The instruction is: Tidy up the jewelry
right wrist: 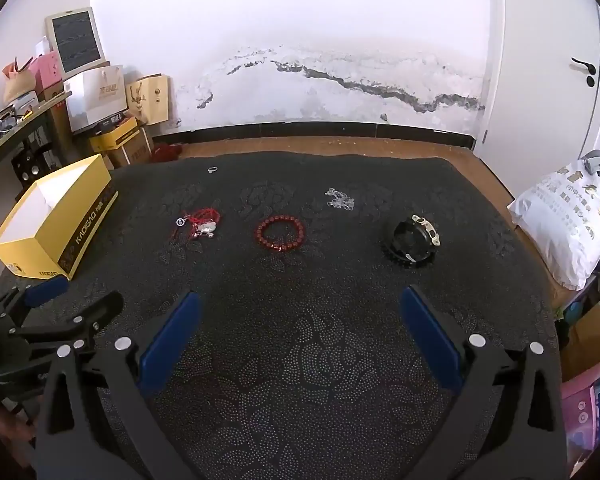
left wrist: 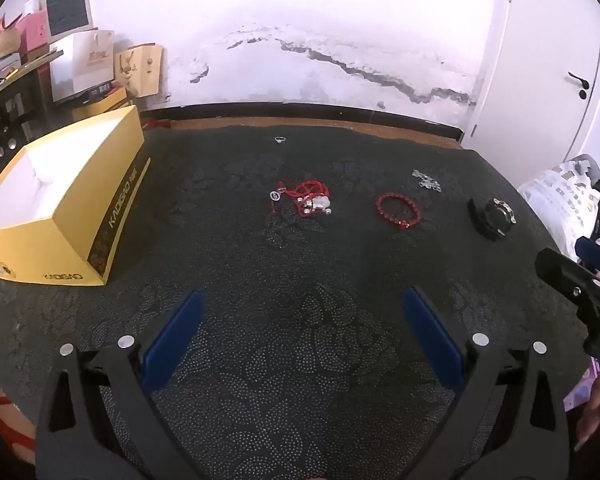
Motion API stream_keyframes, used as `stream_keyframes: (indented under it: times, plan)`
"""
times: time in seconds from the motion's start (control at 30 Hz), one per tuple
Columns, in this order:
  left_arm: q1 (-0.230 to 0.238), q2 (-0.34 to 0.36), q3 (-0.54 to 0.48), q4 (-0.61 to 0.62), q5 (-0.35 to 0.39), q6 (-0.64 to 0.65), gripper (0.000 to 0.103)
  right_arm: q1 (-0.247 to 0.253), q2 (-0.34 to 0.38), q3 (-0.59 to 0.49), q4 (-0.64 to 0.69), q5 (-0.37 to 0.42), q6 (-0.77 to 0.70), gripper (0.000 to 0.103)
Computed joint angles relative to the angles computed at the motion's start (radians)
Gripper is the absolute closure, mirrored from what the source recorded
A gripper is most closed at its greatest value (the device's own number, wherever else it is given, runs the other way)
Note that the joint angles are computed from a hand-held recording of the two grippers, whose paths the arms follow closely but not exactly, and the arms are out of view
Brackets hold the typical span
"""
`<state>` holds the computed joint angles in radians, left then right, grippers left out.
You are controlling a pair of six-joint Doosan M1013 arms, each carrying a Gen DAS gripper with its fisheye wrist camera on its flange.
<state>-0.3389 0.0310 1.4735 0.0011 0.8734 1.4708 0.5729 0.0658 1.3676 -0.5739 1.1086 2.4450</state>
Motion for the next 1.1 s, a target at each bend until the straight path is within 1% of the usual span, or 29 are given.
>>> stream_keyframes:
  times: [0.1,0.33,0.37,0.67,0.7,1.1]
  plan:
    - [0.003,0.005,-0.003,-0.017,0.0,0.014,0.006,0.003,0.002,-0.003,-0.004,0.006,-0.002,0.007]
    - [-0.008,0.009,-0.009,-0.008,-0.002,0.009,0.006,0.005,0.004,-0.002,-0.01,0.005,-0.001,0.007]
    - [0.004,0.003,-0.003,-0.02,-0.005,0.025,0.006,0.003,0.003,0.0,-0.007,0.002,-0.003,0.007]
    - [-0.002,0.011,-0.015,-0.016,0.001,0.016,0.006,0.004,0.003,-0.001,-0.01,0.004,-0.002,0.007]
    - [0.008,0.004,-0.003,-0.03,-0.004,0.032,0.006,0.003,0.003,0.0,-0.008,0.003,-0.002,0.007]
    - [0.008,0.003,0.001,-0.023,-0.009,0.03,0.006,0.002,0.005,-0.002,-0.005,0.001,-0.006,0.007]
